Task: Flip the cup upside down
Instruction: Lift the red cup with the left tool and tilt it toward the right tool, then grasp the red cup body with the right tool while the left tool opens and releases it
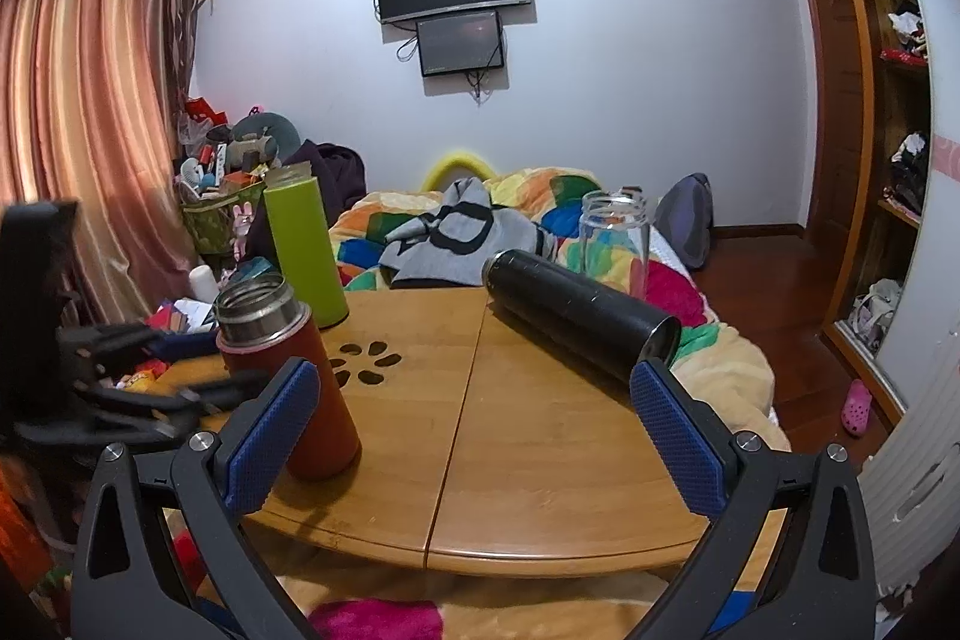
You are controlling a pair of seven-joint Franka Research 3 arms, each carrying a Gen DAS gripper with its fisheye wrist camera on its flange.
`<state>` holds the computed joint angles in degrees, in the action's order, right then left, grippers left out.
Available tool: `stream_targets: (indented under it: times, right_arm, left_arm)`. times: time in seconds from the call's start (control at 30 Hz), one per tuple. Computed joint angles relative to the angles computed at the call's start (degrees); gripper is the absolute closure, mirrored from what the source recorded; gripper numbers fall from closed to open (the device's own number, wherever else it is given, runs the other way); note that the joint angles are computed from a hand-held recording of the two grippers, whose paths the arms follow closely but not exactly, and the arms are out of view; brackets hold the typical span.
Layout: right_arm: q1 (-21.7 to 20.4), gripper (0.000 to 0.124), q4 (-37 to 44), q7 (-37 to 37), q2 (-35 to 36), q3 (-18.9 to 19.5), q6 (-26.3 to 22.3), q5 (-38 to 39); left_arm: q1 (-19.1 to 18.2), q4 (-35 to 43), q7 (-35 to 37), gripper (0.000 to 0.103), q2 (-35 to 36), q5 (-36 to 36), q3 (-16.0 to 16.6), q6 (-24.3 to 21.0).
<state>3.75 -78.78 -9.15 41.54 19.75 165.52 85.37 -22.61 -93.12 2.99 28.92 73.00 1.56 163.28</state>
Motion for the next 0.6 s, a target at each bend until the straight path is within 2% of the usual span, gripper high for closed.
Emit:
stream_targets:
  times: [0.03, 0.13, 0.2, 0.3, 0.37, 0.5, 0.6]
  right_arm:
    - [0.29, 0.021, -0.09, 1.84, 0.29, -0.58, -1.49, -1.96]
    - [1.18, 0.021, 0.34, 5.96, 1.73, -1.23, -4.02, -7.20]
    - [1.67, 0.021, 0.92, 8.89, 2.87, -1.43, -6.37, -11.32]
    - [2.50, 0.021, 2.60, 13.56, 4.86, -1.54, -10.08, -17.45]
    - [3.29, 0.021, 3.89, 14.87, 6.37, -1.21, -10.36, -20.53]
    - [5.29, 0.024, 7.07, 17.28, 9.62, -0.74, -9.25, -26.46]
    - [7.14, 0.043, 10.91, 22.57, 12.53, -1.83, -10.27, -32.12]
  left_arm:
    - [-0.64, -1.19, -2.16, 0.031, -1.15, 1.77, 0.85, -0.20]
    - [-1.49, -5.07, -10.83, 0.021, -4.83, 8.83, 1.78, -2.60]
    - [-0.77, -6.88, -13.22, 0.021, -6.31, 10.35, 1.06, -4.78]
    - [1.70, -8.31, -13.77, 0.021, -6.81, 9.01, -0.72, -6.50]
    - [3.55, -8.34, -13.59, 0.021, -6.23, 7.77, -1.82, -6.82]
    - [5.27, -7.37, -13.46, 0.031, -4.25, 6.80, -2.36, -6.38]
    - [5.96, -6.16, -13.66, 0.041, -2.65, 6.79, -1.91, -4.38]
